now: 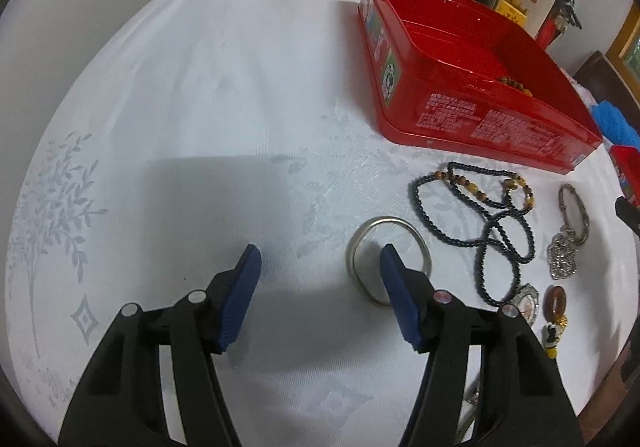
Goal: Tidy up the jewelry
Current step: 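Grasp the plain silver bangle with the left tool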
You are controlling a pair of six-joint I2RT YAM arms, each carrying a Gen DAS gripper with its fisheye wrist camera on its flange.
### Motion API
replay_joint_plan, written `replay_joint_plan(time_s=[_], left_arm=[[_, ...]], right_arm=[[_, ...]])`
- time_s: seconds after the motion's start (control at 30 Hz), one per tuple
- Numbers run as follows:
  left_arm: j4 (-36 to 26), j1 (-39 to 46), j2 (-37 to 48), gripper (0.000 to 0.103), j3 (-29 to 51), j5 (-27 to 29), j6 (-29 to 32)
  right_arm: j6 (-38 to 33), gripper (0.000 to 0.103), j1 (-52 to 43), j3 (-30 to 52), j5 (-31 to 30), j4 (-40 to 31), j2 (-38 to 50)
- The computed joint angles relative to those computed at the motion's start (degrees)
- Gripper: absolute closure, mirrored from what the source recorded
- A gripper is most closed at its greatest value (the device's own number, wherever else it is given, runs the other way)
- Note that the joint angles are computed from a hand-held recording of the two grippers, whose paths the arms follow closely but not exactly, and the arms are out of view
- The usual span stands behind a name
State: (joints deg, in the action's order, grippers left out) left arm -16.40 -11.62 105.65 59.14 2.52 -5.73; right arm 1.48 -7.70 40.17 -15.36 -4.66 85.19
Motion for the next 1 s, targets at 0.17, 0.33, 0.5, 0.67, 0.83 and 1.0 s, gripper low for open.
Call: replay_joint_plan(time_s=[0.17, 0.33, 0.5, 0.67, 0.83, 1.0], left_arm=[[0.31, -0.05, 0.29, 0.049, 0.09, -0.27, 0.80], [0.94, -0.98, 0.01, 0.063, -0.48, -1.14, 2.00], [1.67, -1.69, -0.02, 0.082, -0.76, -1.79, 1.87], [2.24, -2.17, -0.26, 0.100, -1.25, -2.15, 2.14], [2.70, -1.77, -0.68, 0.100, -1.64, -1.42, 1.12], [3.55, -0.99, -1.74, 0.101, -2.96, 0.83, 0.33]], right_arm=[[-0.12, 0.072, 0.13, 0.99, 0.09, 0.14, 1.95], [0.01, 0.072, 0.04, 2.10, 0.33, -0.11, 3.57], [0.12, 0.072, 0.02, 2.54, 0.39, -0.30, 3.94], [0.11, 0.072, 0.24, 2.61, 0.42, -0.37, 3.85], [0.01, 0.072, 0.19, 2.63, 0.38, -0.46, 3.92], [-0.06, 0.072, 0.50, 2.53, -0.05, -0.68, 3.88]])
